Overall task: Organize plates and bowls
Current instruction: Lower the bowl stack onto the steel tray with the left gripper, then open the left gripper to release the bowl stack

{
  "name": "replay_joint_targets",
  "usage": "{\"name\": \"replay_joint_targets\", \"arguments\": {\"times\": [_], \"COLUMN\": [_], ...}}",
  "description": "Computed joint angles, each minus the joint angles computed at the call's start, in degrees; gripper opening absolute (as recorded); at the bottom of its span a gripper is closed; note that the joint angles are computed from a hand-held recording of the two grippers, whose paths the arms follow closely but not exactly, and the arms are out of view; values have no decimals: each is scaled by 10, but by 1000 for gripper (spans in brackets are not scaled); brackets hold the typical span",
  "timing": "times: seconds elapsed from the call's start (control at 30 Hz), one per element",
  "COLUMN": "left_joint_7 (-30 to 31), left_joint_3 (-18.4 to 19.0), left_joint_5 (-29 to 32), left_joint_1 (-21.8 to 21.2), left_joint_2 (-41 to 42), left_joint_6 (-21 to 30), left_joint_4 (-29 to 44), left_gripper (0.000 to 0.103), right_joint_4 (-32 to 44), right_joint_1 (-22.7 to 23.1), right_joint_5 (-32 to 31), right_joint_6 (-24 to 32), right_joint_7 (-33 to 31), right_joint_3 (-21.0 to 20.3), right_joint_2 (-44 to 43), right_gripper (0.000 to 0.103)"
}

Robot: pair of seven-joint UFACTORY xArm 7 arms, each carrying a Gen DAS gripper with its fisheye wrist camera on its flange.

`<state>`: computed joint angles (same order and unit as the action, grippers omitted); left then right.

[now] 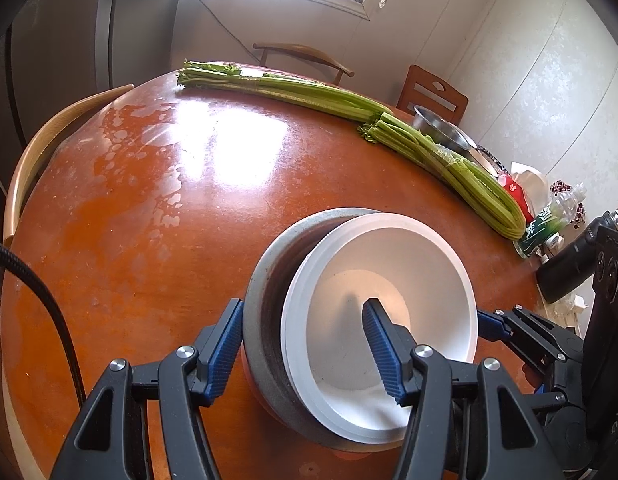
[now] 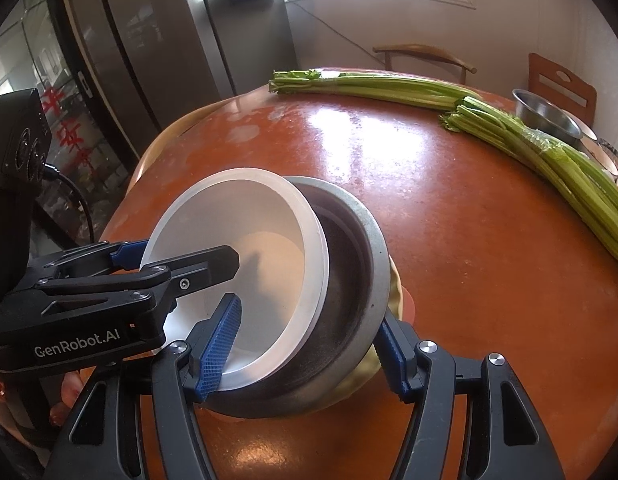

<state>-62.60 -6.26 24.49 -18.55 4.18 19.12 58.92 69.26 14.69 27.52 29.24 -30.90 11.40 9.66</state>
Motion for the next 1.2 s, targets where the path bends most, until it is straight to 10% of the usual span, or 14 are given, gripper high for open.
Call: {"name": "replay_joint_targets", "arguments": {"times": [0.8, 1.2], "left_joint_7": [-47, -75], "left_joint_3": [-2, -10], "left_joint_5": [37, 69], "left_joint_1": [2, 2], "left_joint_2": [-10, -24], "left_joint_6": [10, 30], "left_joint_4": [-13, -13], "left_gripper": [60, 61], "right_joint_4": [-46, -57], "right_joint_1": [30, 19], "right_joint_5": [-215, -186], "right_joint_6": [-97, -103], "right_joint_7": [155, 128], "right_joint_3": [-30, -16], "right_joint_2": [-14, -30], "right_gripper": [67, 67]}}
